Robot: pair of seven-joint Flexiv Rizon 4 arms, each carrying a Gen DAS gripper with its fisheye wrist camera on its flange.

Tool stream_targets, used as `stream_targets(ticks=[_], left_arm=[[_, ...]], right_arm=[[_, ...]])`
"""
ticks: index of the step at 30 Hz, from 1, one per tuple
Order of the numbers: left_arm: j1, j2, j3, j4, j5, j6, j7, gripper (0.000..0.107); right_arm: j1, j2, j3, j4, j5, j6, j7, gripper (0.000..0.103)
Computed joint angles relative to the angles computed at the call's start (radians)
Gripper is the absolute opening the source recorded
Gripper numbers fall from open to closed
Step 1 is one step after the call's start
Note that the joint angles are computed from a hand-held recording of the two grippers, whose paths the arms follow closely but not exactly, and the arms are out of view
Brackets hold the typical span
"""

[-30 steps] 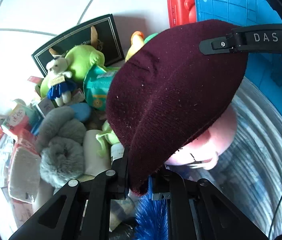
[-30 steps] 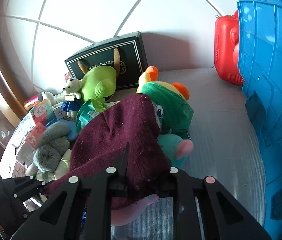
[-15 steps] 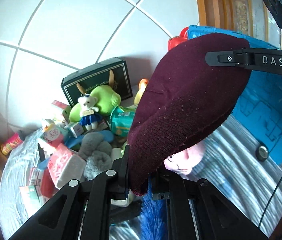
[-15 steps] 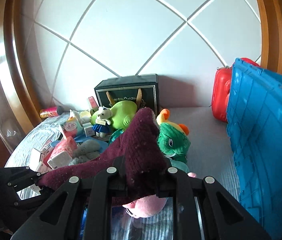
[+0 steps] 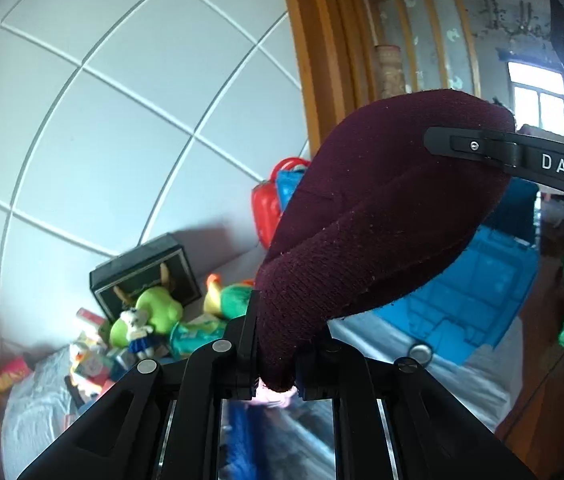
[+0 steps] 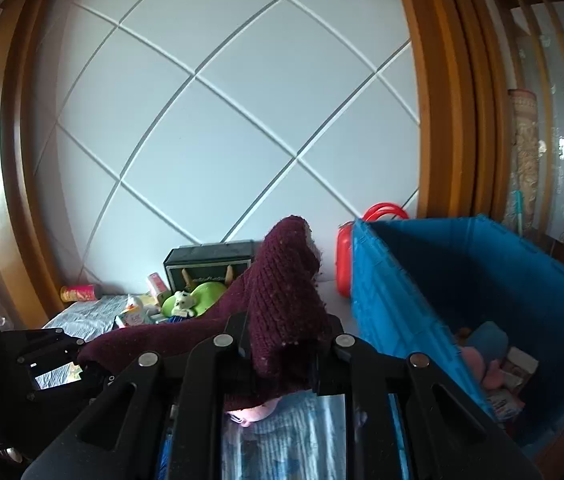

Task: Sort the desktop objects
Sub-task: 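Carry the maroon hat into the blue crate and open the right gripper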

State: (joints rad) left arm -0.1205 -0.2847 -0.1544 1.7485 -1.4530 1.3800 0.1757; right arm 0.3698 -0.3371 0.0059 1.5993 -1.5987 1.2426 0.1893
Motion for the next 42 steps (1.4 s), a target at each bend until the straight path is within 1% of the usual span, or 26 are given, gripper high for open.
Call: stream_targets(ticks=[2, 5, 6, 10, 14, 17, 19, 22, 24, 25, 26, 27, 28, 29, 30, 31, 32, 33, 34, 35, 36, 38, 40, 42], left_arm=[[-0.018, 0.01, -0.011, -0.009, 0.027, -0.009, -0.028, 0.012], [-0.052, 0.005, -0.033, -0.038, 0.074, 0.004, -0.067, 0.012], [-0.063, -0.003, -0.041, -0.054, 0.099, 0.009, -0.095, 0.012], [-0.099, -0.047, -0.076, -0.121, 0.225, 0.017, -0.25, 0.012], [-0.147, -0.127, -0.095, -0.209, 0.408, 0.043, -0.429, 0.012], [-0.209, -0.199, -0.045, -0.307, 0.581, 0.027, -0.613, 0.012], [-0.25, -0.249, 0.003, -0.387, 0.683, -0.011, -0.74, 0.012], [-0.303, -0.325, 0.069, -0.52, 0.808, -0.071, -0.898, 0.012], [-0.334, -0.373, 0.113, -0.608, 0.885, -0.107, -0.982, 0.012], [-0.349, -0.393, 0.135, -0.646, 0.92, -0.125, -1.024, 0.014], [-0.366, -0.412, 0.163, -0.688, 0.954, -0.146, -1.074, 0.019], [-0.383, -0.432, 0.195, -0.731, 0.99, -0.17, -1.13, 0.023], [-0.398, -0.451, 0.226, -0.774, 1.023, -0.195, -1.184, 0.04], [-0.405, -0.462, 0.239, -0.796, 1.045, -0.192, -1.222, 0.064], [-0.412, -0.472, 0.252, -0.817, 1.066, -0.189, -1.26, 0.073], [-0.412, -0.474, 0.246, -0.815, 1.081, -0.156, -1.275, 0.079], [-0.411, -0.477, 0.239, -0.817, 1.097, -0.132, -1.281, 0.079], [-0.406, -0.477, 0.231, -0.819, 1.112, -0.126, -1.284, 0.08], [-0.408, -0.481, 0.236, -0.832, 1.13, -0.139, -1.303, 0.08], [-0.411, -0.485, 0.24, -0.846, 1.148, -0.152, -1.321, 0.08], [-0.413, -0.488, 0.243, -0.86, 1.166, -0.166, -1.339, 0.08], [-0.406, -0.477, 0.223, -0.845, 1.189, -0.159, -1.357, 0.08], [-0.38, -0.449, 0.181, -0.796, 1.201, -0.137, -1.348, 0.08], [-0.351, -0.414, 0.124, -0.728, 1.209, -0.094, -1.332, 0.08]], right_arm=[[-0.011, 0.065, 0.003, 0.049, -0.027, -0.041, 0.024, 0.017], [-0.054, 0.139, 0.02, 0.105, -0.053, -0.073, 0.049, 0.017], [-0.074, 0.162, 0.024, 0.123, -0.06, -0.074, 0.056, 0.017], [-0.162, 0.24, 0.036, 0.187, -0.064, -0.057, 0.057, 0.017], [-0.254, 0.29, 0.028, 0.233, -0.031, -0.006, 0.009, 0.017], [-0.322, 0.307, 0.011, 0.251, -0.012, 0.055, -0.014, 0.017], [-0.365, 0.302, -0.004, 0.252, 0.013, 0.107, -0.032, 0.017], [-0.417, 0.286, -0.024, 0.248, 0.042, 0.166, -0.058, 0.017], [-0.444, 0.267, -0.036, 0.237, 0.063, 0.199, -0.077, 0.017], [-0.455, 0.255, -0.042, 0.228, 0.083, 0.215, -0.092, 0.017], [-0.46, 0.239, -0.045, 0.221, 0.13, 0.222, -0.131, 0.017], [-0.46, 0.223, -0.045, 0.216, 0.202, 0.217, -0.195, 0.018], [-0.456, 0.209, -0.044, 0.209, 0.276, 0.202, -0.262, 0.02], [-0.448, 0.199, -0.047, 0.201, 0.332, 0.176, -0.313, 0.027], [-0.441, 0.193, -0.055, 0.194, 0.359, 0.156, -0.338, 0.037], [-0.436, 0.19, -0.065, 0.188, 0.365, 0.142, -0.349, 0.044], [-0.432, 0.191, -0.078, 0.184, 0.345, 0.133, -0.338, 0.06], [-0.431, 0.195, -0.091, 0.183, 0.297, 0.134, -0.301, 0.073], [-0.435, 0.2, -0.101, 0.181, 0.241, 0.138, -0.256, 0.077], [-0.441, 0.203, -0.102, 0.179, 0.206, 0.141, -0.23, 0.078], [-0.446, 0.204, -0.098, 0.177, 0.196, 0.142, -0.225, 0.078], [-0.456, 0.208, -0.092, 0.176, 0.176, 0.153, -0.213, 0.078], [-0.462, 0.22, -0.084, 0.184, 0.146, 0.148, -0.191, 0.078], [-0.467, 0.237, -0.073, 0.197, 0.104, 0.139, -0.155, 0.078]])
